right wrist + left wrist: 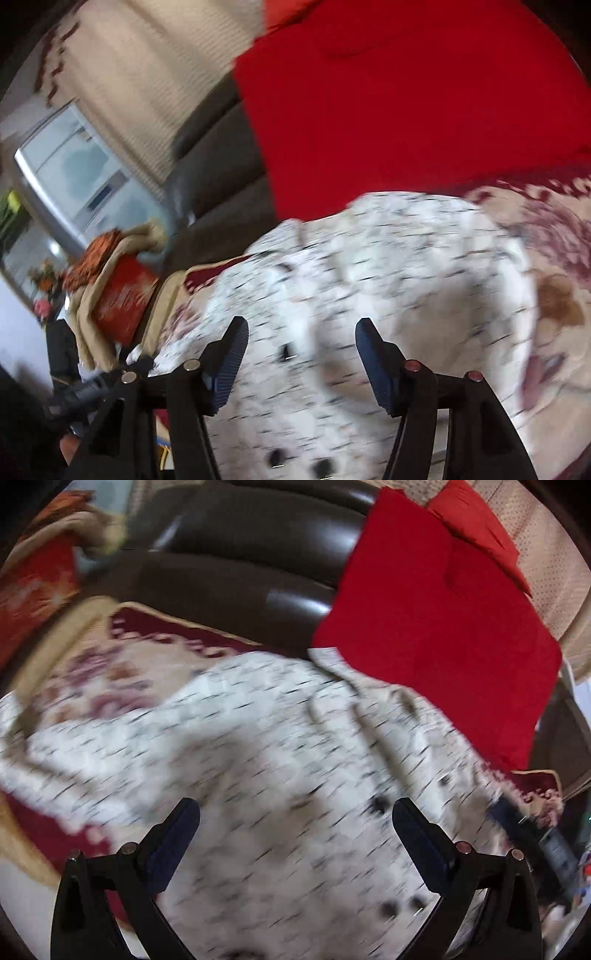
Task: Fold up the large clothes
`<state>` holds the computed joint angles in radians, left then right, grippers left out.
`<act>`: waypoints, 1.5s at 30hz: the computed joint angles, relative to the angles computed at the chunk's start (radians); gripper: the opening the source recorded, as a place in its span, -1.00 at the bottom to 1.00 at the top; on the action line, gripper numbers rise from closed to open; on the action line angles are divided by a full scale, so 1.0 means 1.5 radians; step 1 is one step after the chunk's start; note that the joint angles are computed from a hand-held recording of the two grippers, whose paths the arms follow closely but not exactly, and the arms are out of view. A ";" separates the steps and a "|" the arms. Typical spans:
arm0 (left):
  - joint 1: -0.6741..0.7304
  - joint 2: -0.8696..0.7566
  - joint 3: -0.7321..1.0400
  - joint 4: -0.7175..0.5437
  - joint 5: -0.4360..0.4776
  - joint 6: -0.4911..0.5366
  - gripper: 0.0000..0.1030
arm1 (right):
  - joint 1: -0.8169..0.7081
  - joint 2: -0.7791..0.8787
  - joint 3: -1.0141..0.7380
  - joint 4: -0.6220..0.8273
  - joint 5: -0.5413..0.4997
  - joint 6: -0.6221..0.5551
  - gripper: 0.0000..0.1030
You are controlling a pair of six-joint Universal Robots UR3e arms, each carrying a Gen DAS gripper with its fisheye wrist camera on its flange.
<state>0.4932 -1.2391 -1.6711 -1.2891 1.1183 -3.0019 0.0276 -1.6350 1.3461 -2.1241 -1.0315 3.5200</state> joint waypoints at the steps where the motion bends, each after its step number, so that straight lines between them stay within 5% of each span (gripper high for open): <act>1: -0.037 -0.050 0.032 0.019 0.004 -0.021 1.00 | -0.035 -0.008 0.034 0.004 0.028 -0.007 0.21; 5: -0.139 -0.224 0.164 0.034 0.027 -0.088 1.00 | -0.108 -0.027 0.161 -0.043 0.110 -0.012 0.02; 7: -0.164 -0.288 0.226 0.042 0.011 -0.128 1.00 | -0.107 -0.015 0.175 -0.022 0.093 -0.038 -0.28; 9: -0.191 -0.353 0.295 0.057 0.017 -0.172 1.00 | -0.104 0.005 0.168 -0.005 0.092 -0.048 -0.29; 15: -0.279 -0.627 0.673 -0.182 0.025 -0.197 1.00 | -0.168 -0.012 0.192 0.065 0.183 -0.128 -0.29; 16: -0.296 -0.648 0.689 -0.176 0.033 -0.208 0.74 | -0.174 -0.020 0.198 0.077 0.191 -0.146 -0.29; 17: -0.304 -0.654 0.690 -0.167 0.035 -0.214 -0.06 | -0.183 -0.031 0.204 0.095 0.195 -0.169 -0.29; 18: -0.315 -0.665 0.706 -0.174 0.040 -0.217 -0.57 | -0.199 -0.058 0.208 0.137 0.201 -0.203 -0.29; 19: -0.325 -0.669 0.716 -0.188 0.048 -0.228 -0.85 | -0.207 -0.070 0.209 0.159 0.202 -0.226 -0.29; 24: -0.351 -0.541 0.602 -0.132 0.103 -0.260 -0.86 | -0.226 -0.094 0.206 0.209 0.211 -0.266 -0.30; 28: -0.357 -0.422 0.626 -0.267 0.161 -0.273 -0.73 | -0.244 -0.135 0.217 0.198 0.216 -0.259 -0.29; 30: -0.339 -0.402 0.665 -0.312 0.166 -0.262 -0.31 | -0.242 -0.158 0.222 0.163 0.201 -0.248 -0.24; 31: -0.330 -0.401 0.710 -0.351 0.195 -0.267 0.34 | -0.231 -0.164 0.224 0.132 0.181 -0.232 -0.21; 32: -0.321 -0.397 0.729 -0.364 0.217 -0.269 0.70 | -0.219 -0.168 0.224 0.109 0.158 -0.223 -0.22; 36: -0.255 -0.328 0.684 -0.309 0.280 -0.246 0.70 | -0.181 -0.169 0.220 0.065 0.111 -0.204 -0.22; 43: 0.013 -0.102 0.370 -0.227 0.251 -0.077 0.70 | -0.079 -0.111 0.176 0.012 0.055 -0.169 -0.22; 45: 0.130 -0.042 0.261 -0.201 0.234 -0.017 0.70 | -0.037 -0.051 0.119 0.087 0.037 -0.188 0.11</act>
